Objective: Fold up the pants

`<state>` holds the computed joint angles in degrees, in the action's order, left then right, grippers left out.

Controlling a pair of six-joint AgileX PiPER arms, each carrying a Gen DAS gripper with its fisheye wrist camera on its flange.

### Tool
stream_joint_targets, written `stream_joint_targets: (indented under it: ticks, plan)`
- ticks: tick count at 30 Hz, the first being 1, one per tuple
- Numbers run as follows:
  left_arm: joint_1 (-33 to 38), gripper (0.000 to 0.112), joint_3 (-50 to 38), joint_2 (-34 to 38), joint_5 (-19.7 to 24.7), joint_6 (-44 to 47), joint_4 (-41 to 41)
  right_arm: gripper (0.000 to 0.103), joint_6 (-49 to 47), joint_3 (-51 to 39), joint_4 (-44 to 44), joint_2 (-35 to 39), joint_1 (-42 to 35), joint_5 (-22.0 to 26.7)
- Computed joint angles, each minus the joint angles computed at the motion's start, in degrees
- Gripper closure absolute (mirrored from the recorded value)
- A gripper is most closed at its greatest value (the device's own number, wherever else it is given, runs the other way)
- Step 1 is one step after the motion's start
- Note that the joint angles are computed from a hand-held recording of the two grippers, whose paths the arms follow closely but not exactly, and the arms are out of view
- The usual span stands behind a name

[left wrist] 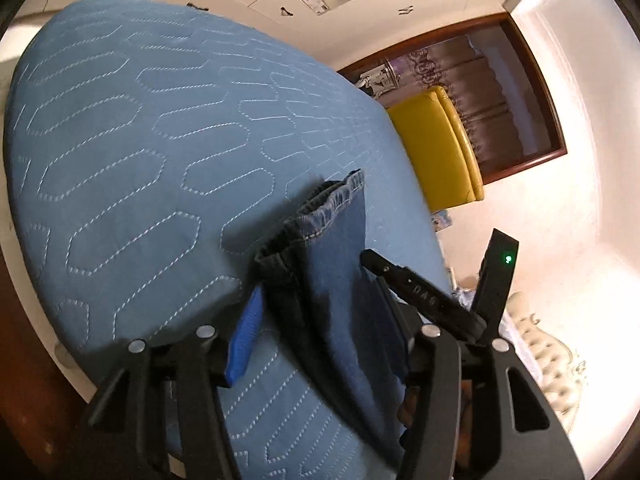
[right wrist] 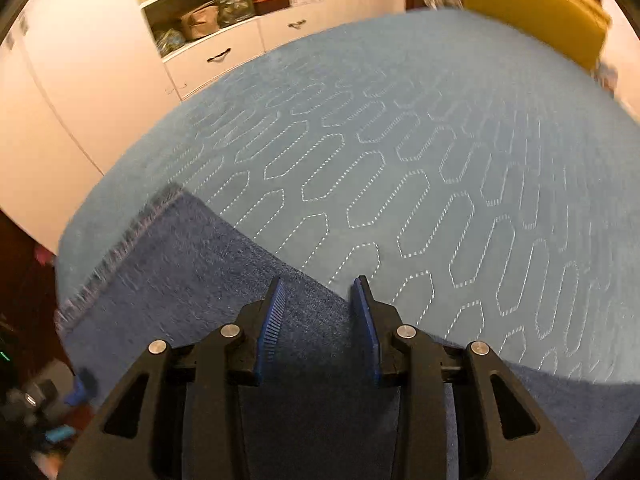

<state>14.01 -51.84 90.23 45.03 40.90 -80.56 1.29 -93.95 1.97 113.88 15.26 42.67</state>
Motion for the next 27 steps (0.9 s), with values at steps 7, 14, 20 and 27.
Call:
stream_joint_targets:
  ticks: [7, 14, 20, 27]
  plan:
    - [0.61, 0.087, -2.27, 2.63, 1.72, -2.84, 0.88, 0.061, -4.69, 2.0, 8.31, -5.17, -5.41, 2.74]
    - [2.83, 0.097, -0.24, 3.78, 5.07, -0.34, -3.89, 0.059, -1.3, 13.85, -0.99, -13.87, -13.61, 4.01]
    - [-6.24, 0.103, -6.57, -5.68, -6.66, -20.13, 19.81, 0.055, -0.87, 13.38, -3.61, -12.18, -12.74, 2.92]
    - [-24.1, 0.103, -16.01, -12.81, -12.62, -44.5, 59.91, 0.027, -16.73, 10.71, 26.02, -13.04, -27.29, 15.1]
